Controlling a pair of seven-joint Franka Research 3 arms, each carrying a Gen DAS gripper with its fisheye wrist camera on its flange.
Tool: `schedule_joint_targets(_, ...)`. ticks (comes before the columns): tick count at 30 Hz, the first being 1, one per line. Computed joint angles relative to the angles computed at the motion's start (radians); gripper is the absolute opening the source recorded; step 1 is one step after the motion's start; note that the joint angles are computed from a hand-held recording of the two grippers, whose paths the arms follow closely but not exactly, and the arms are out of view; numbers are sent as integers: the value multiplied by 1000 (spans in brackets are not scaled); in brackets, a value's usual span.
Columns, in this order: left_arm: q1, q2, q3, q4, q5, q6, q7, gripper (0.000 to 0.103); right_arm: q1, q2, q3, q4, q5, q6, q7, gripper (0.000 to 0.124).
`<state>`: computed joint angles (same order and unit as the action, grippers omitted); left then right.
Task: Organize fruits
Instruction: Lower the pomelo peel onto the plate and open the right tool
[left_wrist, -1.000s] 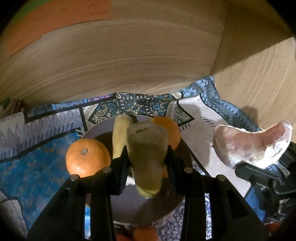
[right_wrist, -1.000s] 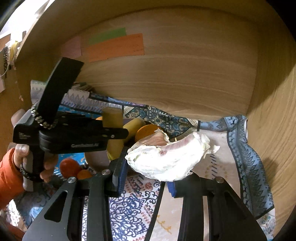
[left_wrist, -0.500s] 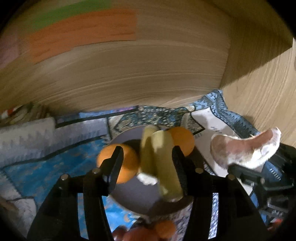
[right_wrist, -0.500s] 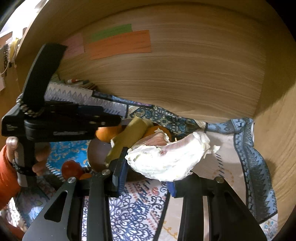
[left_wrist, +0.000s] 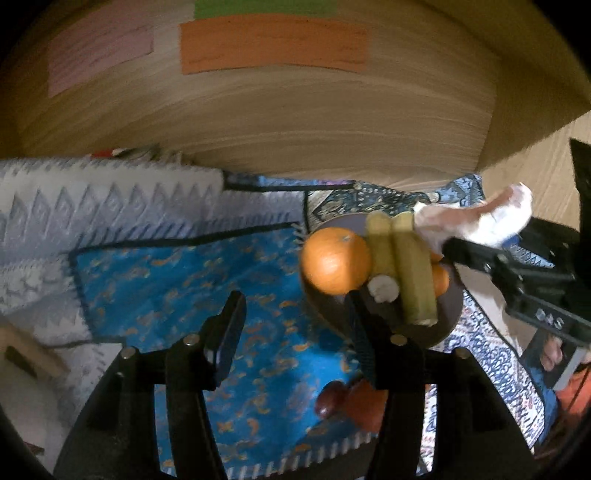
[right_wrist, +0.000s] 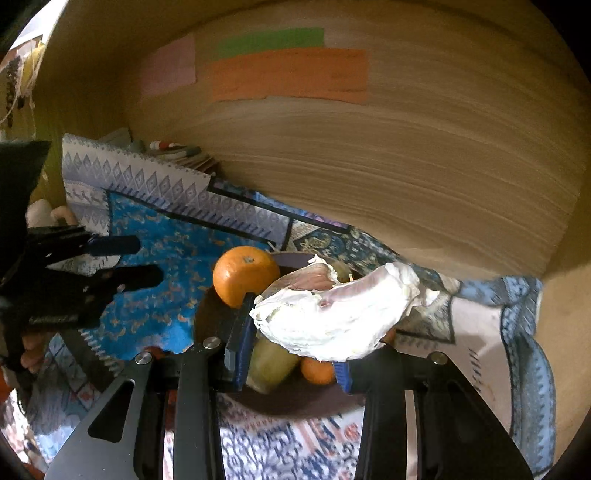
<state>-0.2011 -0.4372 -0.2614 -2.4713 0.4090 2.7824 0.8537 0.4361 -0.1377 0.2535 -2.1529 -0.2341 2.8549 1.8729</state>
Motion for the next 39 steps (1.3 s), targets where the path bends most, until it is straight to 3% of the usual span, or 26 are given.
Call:
schedule_joint_targets(9,-11,-32,32,-52,-40,26,32,55,61,156,-34,186,-72,-150,8,33)
schedule_joint_targets(16,-19,-30,38,-60,-68,42,53,55,97,158,-61,194,-86,-188,4,34)
schedule_joint_targets(18,-21,-29,38,-62,-74,45,56,55,100,148,-62,192,-96,-201,8,41)
schedule_joint_targets(21,-22,-29,35,-65,-78,46,60,55,97,126,-61,169,-104,-175,14,54)
schedule_joint_targets(27,-32,-49,32,-77,-86,43,63,55,82,74,-34,124,-205,-154,102,54)
schedule_joint_targets(39,-70,-123,23,-129,-101,26,59,58,44,-59,30,-7,-146,-83,131,54)
